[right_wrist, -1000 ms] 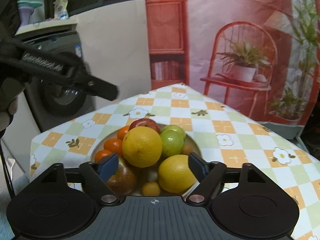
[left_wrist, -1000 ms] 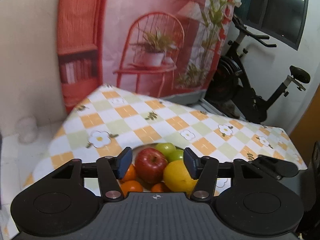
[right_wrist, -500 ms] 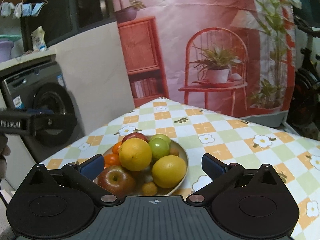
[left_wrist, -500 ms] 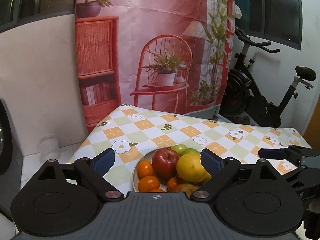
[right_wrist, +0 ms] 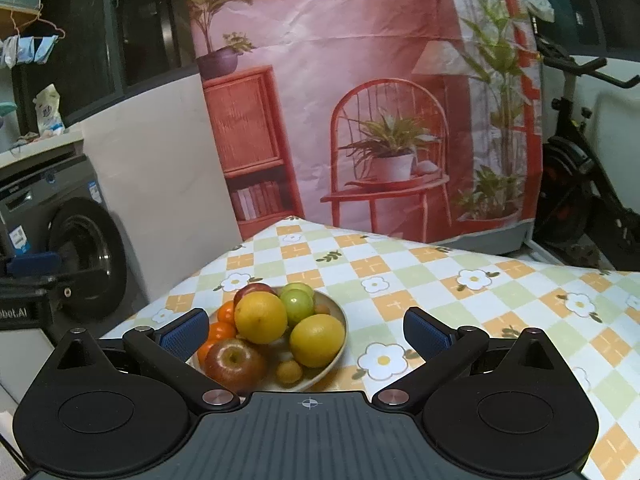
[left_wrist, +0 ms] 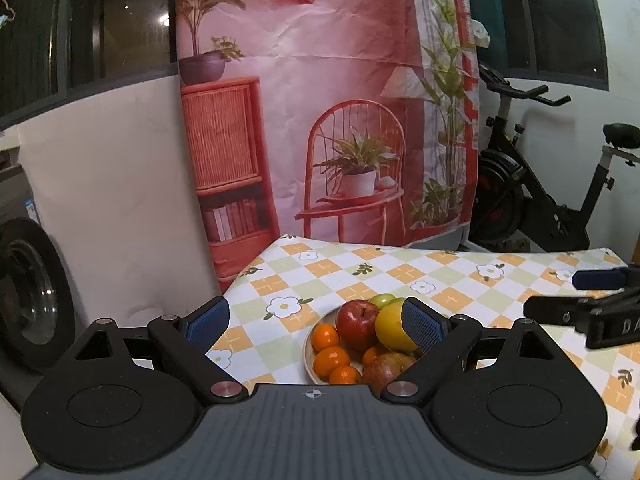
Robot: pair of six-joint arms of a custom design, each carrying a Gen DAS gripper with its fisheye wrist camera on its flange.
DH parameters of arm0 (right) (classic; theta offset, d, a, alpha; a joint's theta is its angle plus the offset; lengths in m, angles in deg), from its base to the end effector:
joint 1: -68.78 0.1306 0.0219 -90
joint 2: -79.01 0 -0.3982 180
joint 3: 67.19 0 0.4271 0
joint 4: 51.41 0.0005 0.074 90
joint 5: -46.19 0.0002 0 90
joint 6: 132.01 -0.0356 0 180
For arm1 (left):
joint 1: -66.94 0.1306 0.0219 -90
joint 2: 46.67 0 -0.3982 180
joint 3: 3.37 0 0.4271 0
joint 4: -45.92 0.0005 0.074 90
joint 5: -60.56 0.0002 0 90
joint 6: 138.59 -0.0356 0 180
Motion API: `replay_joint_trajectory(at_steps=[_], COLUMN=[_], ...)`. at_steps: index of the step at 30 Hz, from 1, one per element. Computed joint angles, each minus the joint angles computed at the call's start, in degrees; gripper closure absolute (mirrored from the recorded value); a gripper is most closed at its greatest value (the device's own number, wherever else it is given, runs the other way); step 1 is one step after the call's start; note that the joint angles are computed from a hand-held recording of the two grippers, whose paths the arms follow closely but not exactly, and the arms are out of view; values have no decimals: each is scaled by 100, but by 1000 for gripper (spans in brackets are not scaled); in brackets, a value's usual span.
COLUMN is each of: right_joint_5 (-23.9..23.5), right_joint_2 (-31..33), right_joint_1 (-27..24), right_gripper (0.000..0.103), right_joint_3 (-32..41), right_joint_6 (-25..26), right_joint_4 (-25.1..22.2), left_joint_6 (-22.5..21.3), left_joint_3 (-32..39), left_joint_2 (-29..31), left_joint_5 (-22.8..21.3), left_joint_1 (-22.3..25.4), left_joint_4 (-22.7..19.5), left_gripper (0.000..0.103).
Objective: Organize fruits
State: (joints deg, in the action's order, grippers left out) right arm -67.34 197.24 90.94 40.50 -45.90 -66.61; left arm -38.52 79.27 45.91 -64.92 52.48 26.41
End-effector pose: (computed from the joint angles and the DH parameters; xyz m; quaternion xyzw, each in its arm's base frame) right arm 0.6673 0.2866 0.3568 -0.2387 0.8013 0.2856 0.4684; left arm 0.5377 -0.1178 0.4039 -0.1220 0.8278 0.1551 0.5251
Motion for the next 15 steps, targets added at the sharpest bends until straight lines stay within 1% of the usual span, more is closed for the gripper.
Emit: replay_joint_trajectory(at_steps=[3, 7, 11, 15], right_joint_5=[91, 236, 270, 299], right_joint_2=[-254, -638, -989, -1202], right_joint_1=[-37, -89, -122, -129], right_gripper=[0, 0, 0, 0], right_joint_3=[-217, -569, -898, -1082], right_joint_6=[-93, -145, -101, -78], right_joint_4=[19, 89, 160, 158], left_joint_6=[68, 200, 382, 562], left_joint_3=[-41, -139, -211, -243], left_joint_2=[-169, -417, -622, -721], left_joint_5=[-176, -230, -371, -492], left_joint_1=[-134, -272, -399, -482], left_joint_4=[-124, -212, -346, -431], left_gripper=[8, 8, 7, 6])
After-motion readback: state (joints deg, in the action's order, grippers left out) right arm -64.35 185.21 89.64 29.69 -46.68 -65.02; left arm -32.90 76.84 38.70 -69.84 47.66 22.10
